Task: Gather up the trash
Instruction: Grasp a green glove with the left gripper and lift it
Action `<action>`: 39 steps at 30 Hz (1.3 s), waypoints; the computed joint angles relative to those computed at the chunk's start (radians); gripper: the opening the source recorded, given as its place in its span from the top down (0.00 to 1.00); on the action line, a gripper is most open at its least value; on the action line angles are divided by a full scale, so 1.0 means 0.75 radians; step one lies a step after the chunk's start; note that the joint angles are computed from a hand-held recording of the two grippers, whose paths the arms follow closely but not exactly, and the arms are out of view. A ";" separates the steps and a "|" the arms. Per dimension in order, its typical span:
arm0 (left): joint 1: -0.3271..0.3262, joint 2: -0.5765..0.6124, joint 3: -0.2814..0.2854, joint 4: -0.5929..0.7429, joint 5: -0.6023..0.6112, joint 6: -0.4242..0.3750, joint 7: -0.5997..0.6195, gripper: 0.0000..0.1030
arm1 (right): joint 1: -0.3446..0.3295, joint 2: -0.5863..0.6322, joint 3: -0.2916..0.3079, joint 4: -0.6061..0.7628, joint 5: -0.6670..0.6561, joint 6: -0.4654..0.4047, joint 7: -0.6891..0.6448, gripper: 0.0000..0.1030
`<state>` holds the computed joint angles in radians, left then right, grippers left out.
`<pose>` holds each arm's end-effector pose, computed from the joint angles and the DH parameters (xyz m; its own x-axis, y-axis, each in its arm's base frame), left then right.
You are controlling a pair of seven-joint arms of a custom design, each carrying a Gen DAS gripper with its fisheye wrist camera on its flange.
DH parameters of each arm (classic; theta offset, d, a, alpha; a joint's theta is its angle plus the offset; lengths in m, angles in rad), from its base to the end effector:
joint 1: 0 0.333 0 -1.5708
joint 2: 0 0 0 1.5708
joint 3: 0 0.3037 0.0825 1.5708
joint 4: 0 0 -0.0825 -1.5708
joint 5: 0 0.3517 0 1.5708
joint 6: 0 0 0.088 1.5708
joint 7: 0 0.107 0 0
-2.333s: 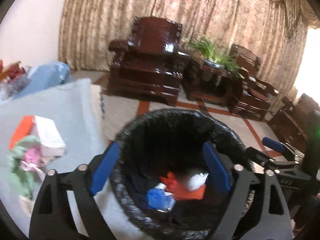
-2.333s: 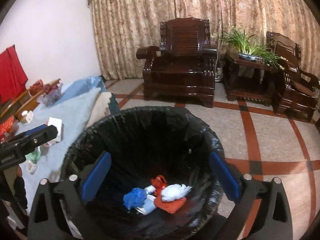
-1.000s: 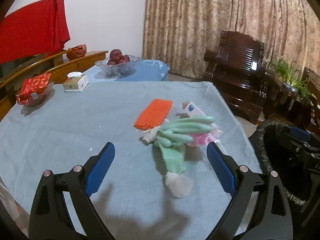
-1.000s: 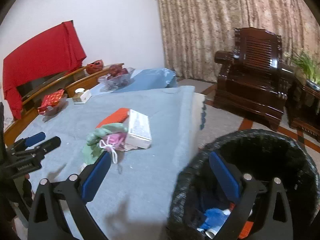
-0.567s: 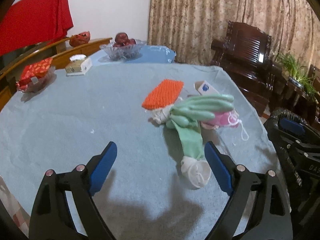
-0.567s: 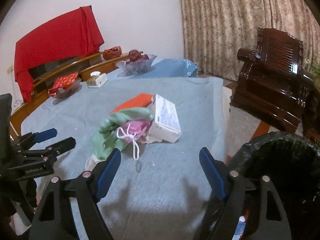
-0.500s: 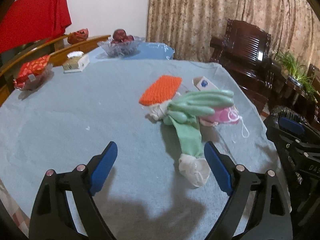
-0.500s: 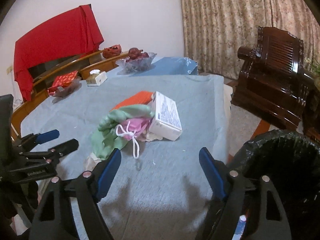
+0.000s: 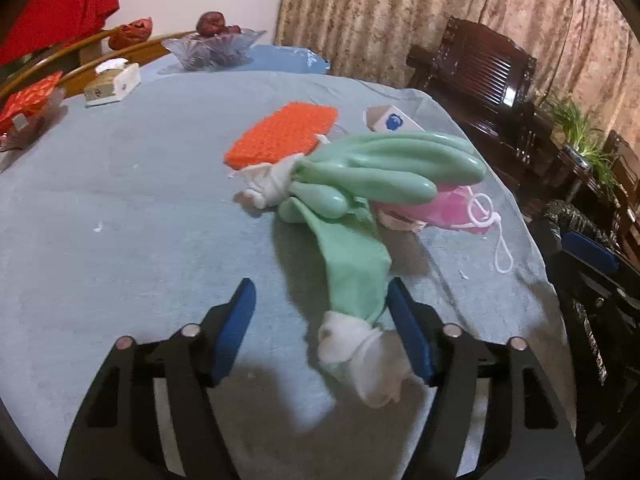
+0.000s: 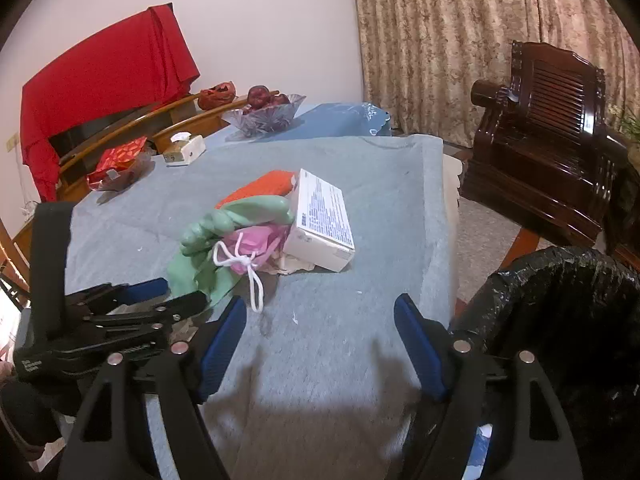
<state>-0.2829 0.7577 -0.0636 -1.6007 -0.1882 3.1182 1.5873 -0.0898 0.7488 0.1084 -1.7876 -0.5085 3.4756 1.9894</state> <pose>0.6781 -0.2168 0.2879 -0.2022 -0.9655 0.1639 -0.7403 0.0412 -0.6710 0.6620 0.0561 0.2627 0.1559 -0.9805 -0.1193 -0.6101 -0.0006 -0.7923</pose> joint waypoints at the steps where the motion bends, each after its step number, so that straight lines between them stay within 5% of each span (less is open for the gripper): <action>1: 0.029 0.007 -0.040 0.011 0.000 -0.015 0.021 0.51 | -0.001 -0.001 0.001 -0.002 0.001 0.001 0.001 0.27; 3: 0.089 0.019 -0.129 0.029 -0.047 -0.033 0.112 0.71 | -0.001 0.001 0.003 0.000 0.000 -0.001 0.000 0.27; 5: 0.080 0.012 -0.121 0.010 -0.010 -0.004 0.090 0.73 | 0.001 0.001 0.004 0.002 0.001 -0.002 -0.001 0.27; 12: 0.123 -0.066 -0.162 -0.105 -0.063 0.070 0.132 0.75 | -0.006 0.017 0.039 0.040 -0.013 -0.020 -0.007 0.27; 23: 0.083 -0.165 -0.067 -0.230 -0.111 0.149 0.111 0.75 | -0.090 0.101 0.213 0.145 -0.071 -0.127 -0.072 0.30; 35: 0.078 -0.200 -0.043 -0.294 -0.111 0.229 0.127 0.75 | -0.050 0.200 0.244 0.297 0.121 -0.298 -0.258 0.36; 39: 0.089 -0.200 -0.053 -0.296 -0.124 0.240 0.136 0.75 | -0.071 0.182 0.271 0.262 0.166 -0.251 -0.303 0.36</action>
